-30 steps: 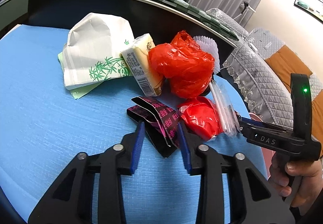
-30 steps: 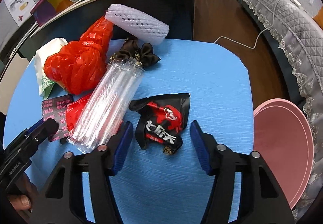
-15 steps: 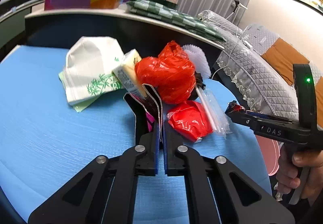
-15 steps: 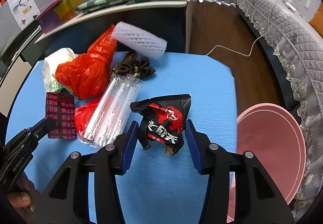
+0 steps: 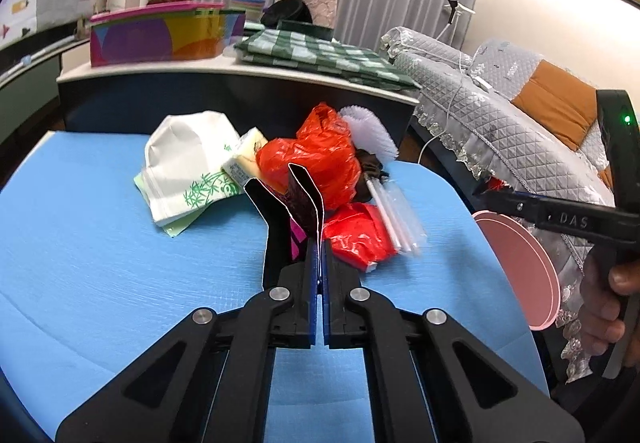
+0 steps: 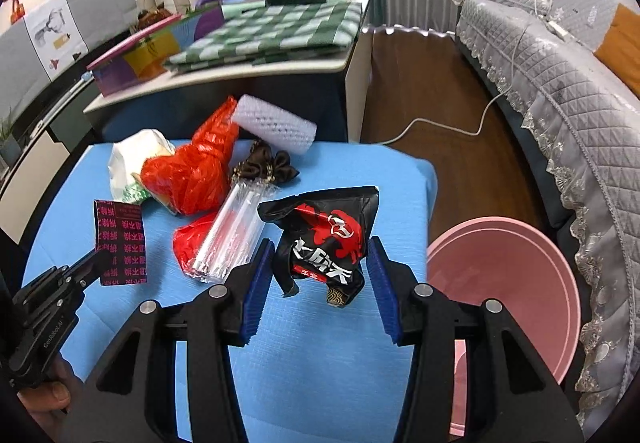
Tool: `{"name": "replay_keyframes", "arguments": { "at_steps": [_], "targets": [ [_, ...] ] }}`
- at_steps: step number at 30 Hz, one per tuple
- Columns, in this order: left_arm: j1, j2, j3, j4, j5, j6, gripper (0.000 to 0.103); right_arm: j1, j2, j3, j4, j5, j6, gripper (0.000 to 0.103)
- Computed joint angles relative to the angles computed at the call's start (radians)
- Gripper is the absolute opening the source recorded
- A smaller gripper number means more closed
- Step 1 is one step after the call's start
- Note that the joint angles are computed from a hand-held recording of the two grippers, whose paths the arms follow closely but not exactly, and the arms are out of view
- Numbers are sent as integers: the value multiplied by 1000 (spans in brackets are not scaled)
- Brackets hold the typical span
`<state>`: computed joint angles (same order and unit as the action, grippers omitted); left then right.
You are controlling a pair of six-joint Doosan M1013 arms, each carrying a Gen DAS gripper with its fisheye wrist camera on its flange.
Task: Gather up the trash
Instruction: 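Grasp the black-and-red snack bag with the right gripper while the left gripper grasps the pink-and-black wrapper, then carry the snack bag and wrapper in both grippers over the pink basin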
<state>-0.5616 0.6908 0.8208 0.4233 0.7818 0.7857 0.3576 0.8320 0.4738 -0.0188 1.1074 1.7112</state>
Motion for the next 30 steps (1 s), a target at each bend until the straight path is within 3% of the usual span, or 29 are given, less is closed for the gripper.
{"name": "replay_keyframes", "arguments": {
  "at_steps": [14, 30],
  "targets": [
    [-36, -34, 43, 68, -35, -6, 1, -5, -131, 200, -57, -150, 22, 48],
    [-57, -14, 12, 27, -16, 54, 1, -19, -214, 317, -183, -252, 104, 48]
  ]
}}
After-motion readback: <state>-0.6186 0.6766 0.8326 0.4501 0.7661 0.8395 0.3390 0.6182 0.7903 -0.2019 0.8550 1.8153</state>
